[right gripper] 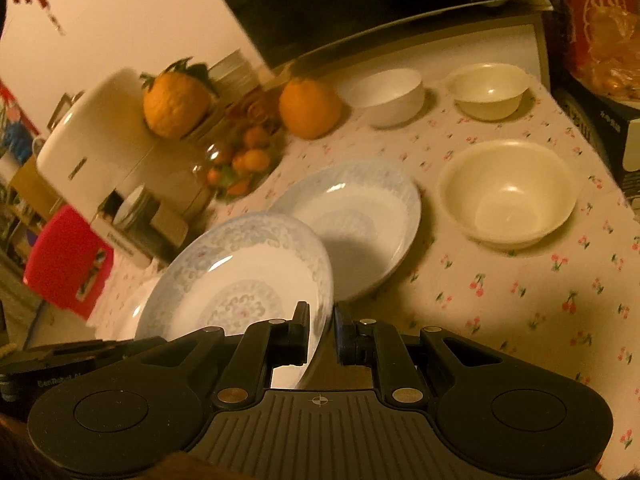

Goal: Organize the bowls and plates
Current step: 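Lift the large blue-patterned plate with both tools and carry it over the small blue plate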

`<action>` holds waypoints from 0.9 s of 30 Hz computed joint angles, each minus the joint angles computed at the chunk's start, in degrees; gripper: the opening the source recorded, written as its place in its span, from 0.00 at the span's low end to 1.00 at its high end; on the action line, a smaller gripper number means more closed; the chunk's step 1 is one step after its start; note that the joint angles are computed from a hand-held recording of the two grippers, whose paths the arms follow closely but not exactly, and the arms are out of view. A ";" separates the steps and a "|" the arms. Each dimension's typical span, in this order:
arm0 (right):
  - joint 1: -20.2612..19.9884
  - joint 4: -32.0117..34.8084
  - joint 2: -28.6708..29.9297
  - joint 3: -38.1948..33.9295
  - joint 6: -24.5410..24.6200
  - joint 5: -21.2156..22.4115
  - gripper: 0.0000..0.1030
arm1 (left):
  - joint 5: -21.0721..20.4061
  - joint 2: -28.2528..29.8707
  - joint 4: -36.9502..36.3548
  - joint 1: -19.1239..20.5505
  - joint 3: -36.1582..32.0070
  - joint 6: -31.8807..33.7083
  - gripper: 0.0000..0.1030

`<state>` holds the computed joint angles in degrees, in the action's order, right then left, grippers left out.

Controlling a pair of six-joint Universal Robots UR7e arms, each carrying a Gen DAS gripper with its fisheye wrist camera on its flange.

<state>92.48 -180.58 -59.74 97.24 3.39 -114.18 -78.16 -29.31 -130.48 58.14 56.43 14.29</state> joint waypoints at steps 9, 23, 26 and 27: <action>-1.61 -0.54 1.62 -3.40 2.44 -1.77 0.13 | 1.87 5.48 0.33 -1.03 -6.62 -0.20 0.15; -2.90 -0.61 4.09 -7.54 5.40 -3.21 0.13 | 5.61 10.30 2.31 -1.70 -12.37 -3.63 0.15; -2.86 -0.44 4.77 -8.27 5.53 -3.83 0.13 | 6.52 11.17 2.67 -1.77 -13.56 -4.53 0.15; -2.86 -0.44 4.92 -8.44 5.65 -3.93 0.13 | 6.83 11.37 2.59 -1.81 -13.75 -4.65 0.15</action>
<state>89.62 -181.02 -54.82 88.80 9.04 -118.11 -71.33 -17.94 -127.89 56.33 42.68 9.65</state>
